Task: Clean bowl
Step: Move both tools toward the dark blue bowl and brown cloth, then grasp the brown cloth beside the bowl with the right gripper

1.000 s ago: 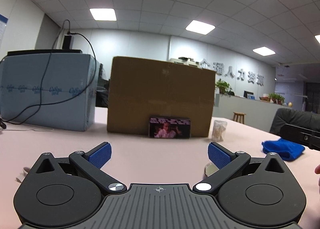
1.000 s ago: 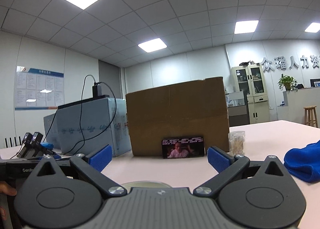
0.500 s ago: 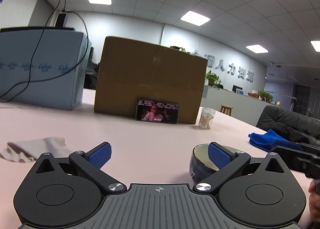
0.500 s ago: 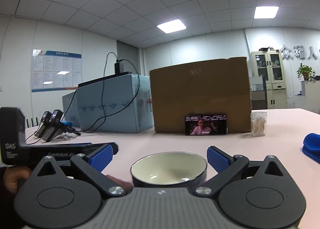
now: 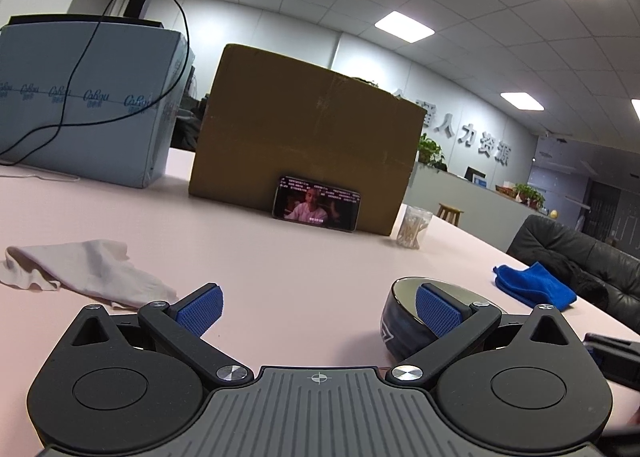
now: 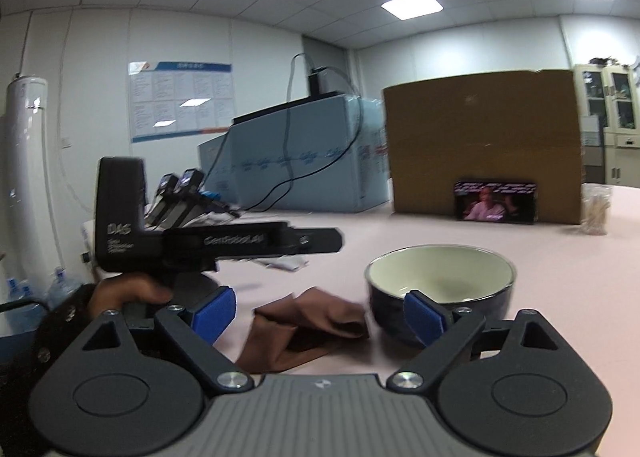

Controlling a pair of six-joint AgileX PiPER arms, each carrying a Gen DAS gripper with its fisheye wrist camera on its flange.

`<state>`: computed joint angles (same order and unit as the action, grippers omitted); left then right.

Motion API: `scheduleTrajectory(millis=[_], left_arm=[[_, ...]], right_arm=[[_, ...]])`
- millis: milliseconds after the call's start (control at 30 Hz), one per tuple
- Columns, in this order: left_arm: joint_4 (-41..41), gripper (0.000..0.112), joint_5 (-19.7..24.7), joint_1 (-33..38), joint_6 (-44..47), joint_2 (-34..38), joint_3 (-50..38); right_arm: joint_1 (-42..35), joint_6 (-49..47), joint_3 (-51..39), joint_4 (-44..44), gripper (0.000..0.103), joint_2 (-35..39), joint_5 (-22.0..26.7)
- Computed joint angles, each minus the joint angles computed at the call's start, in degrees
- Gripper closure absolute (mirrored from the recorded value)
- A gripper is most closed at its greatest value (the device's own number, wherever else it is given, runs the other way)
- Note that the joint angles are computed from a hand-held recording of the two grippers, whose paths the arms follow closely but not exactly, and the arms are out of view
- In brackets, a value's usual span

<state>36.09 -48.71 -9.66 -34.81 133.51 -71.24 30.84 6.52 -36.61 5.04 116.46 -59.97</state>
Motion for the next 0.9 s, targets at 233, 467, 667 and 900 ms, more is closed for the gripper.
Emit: scheduleTrajectory(millis=[233, 467, 667, 900], left_arm=[[0.24, 0.009, -0.64, 0.14, -0.35, 0.3, 0.0], [0.97, 0.009, -0.15, 0.17, -1.35, 0.43, -0.31], [1.76, 0.009, -0.07, 0.38, -2.58, 0.42, -0.43], [2.56, 0.009, -0.14, 0.67, -3.84, 0.62, -0.79]], right_arm=[[1.51, -5.81, -8.19, 1.3, 0.011, -0.65, 16.13], [1.44, -8.89, -15.21, 1.1, 0.017, 0.23, 27.5], [3.15, -20.29, -19.05, 10.53, 0.017, 1.16, 31.83], [6.78, -41.2, -22.93, 28.95, 0.024, 2.67, 35.18]])
